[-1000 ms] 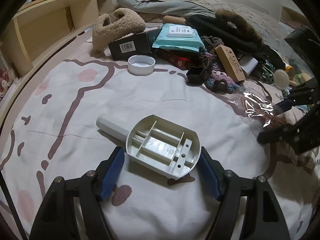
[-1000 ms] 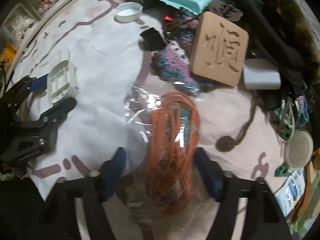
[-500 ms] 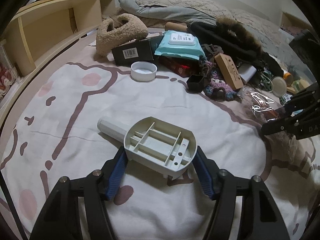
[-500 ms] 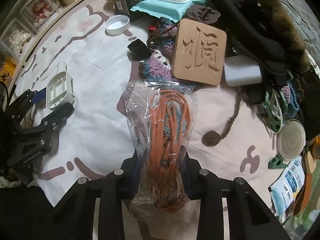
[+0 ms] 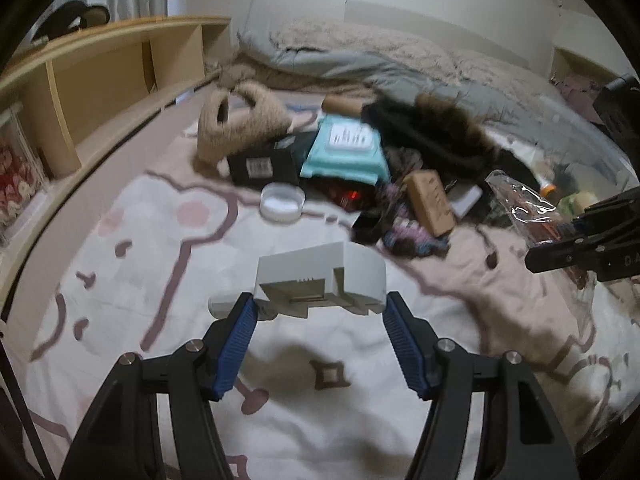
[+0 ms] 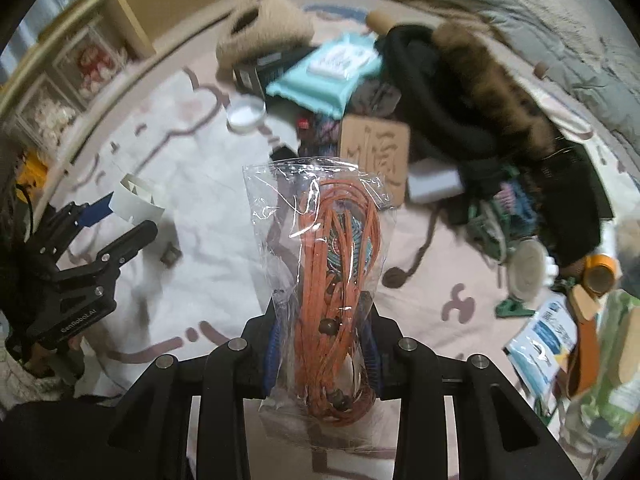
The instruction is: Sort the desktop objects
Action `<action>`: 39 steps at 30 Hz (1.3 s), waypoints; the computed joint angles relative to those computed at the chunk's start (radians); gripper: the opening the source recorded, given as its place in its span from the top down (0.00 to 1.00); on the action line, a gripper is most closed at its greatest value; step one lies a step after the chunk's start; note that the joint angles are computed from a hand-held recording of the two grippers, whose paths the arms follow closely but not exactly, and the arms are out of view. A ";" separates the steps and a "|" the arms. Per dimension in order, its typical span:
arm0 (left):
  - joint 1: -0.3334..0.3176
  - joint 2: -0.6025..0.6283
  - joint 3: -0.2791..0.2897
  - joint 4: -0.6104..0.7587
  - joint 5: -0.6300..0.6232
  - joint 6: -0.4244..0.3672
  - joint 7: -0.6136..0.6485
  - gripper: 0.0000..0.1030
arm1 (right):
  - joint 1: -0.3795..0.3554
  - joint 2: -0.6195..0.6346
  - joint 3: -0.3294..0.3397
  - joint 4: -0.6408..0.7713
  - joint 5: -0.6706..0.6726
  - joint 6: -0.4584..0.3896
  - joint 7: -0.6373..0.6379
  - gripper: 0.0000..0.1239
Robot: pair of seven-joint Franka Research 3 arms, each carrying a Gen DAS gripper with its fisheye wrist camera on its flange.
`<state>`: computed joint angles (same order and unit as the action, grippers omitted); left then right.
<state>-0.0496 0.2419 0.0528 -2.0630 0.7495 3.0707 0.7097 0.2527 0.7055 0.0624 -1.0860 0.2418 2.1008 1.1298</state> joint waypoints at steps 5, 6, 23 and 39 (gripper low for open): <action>0.030 -0.027 -0.043 -0.009 -0.052 0.016 0.051 0.37 | 0.004 -0.057 0.004 -0.067 0.020 0.072 0.028 0.72; 0.045 -0.028 -0.061 -0.013 -0.086 0.016 0.081 0.37 | 0.005 -0.063 0.003 -0.079 0.021 0.082 0.030 0.72; 0.003 -0.007 -0.035 -0.154 -0.249 0.004 0.204 0.20 | -0.012 -0.051 0.002 -0.077 0.015 0.045 0.012 0.72; -0.050 0.040 0.012 -0.039 0.117 -0.140 -0.156 0.36 | -0.032 -0.066 0.001 -0.101 0.039 0.046 -0.007 0.72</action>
<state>-0.0999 0.2818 0.0651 -2.1015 0.8664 2.9308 0.5535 0.2210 0.6398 0.0633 -1.1871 0.2809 2.1473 1.1228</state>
